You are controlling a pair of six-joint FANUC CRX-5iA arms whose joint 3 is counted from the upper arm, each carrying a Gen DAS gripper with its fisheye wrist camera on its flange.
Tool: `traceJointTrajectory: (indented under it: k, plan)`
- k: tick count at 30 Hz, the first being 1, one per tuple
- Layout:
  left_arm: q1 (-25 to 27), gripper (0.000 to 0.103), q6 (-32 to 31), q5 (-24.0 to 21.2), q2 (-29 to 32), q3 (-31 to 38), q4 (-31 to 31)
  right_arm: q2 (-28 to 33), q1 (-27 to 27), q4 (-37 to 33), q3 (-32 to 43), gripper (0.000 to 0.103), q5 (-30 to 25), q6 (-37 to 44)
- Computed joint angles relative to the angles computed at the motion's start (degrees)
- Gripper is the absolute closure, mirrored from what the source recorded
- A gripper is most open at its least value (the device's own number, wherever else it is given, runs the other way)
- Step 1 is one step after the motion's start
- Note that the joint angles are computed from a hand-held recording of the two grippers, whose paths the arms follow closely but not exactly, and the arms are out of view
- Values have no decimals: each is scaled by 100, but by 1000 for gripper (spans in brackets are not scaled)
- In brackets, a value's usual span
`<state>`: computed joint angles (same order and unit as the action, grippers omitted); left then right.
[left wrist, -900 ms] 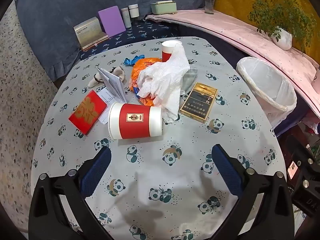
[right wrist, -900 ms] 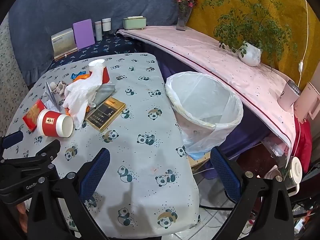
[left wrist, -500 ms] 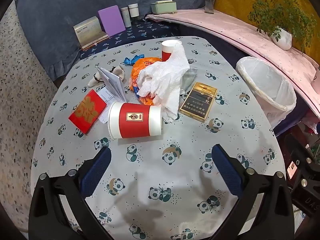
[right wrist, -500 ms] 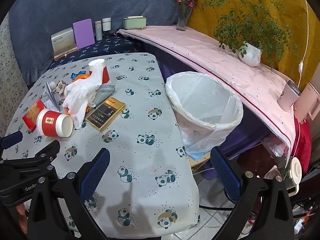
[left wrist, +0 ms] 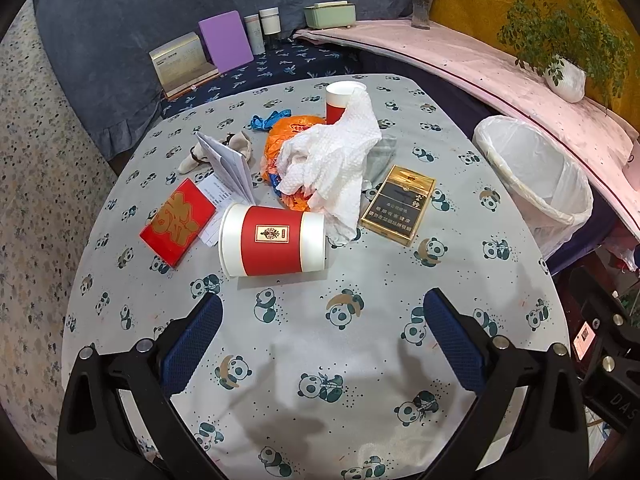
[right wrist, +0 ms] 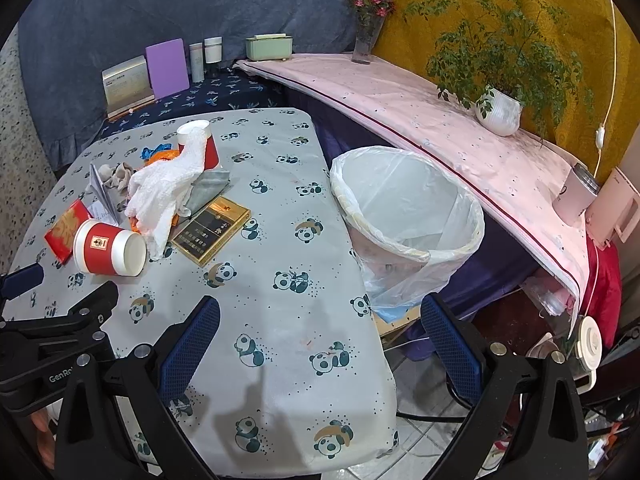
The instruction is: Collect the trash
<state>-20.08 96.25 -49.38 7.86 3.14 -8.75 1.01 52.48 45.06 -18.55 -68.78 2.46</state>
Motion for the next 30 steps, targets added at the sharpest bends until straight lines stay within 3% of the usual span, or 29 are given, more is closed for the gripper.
traceJointTrajectory:
  k: [30]
  plan:
    - [31,7,-48,1,36,23,50,-2,-43,12,-5,7,38,-24]
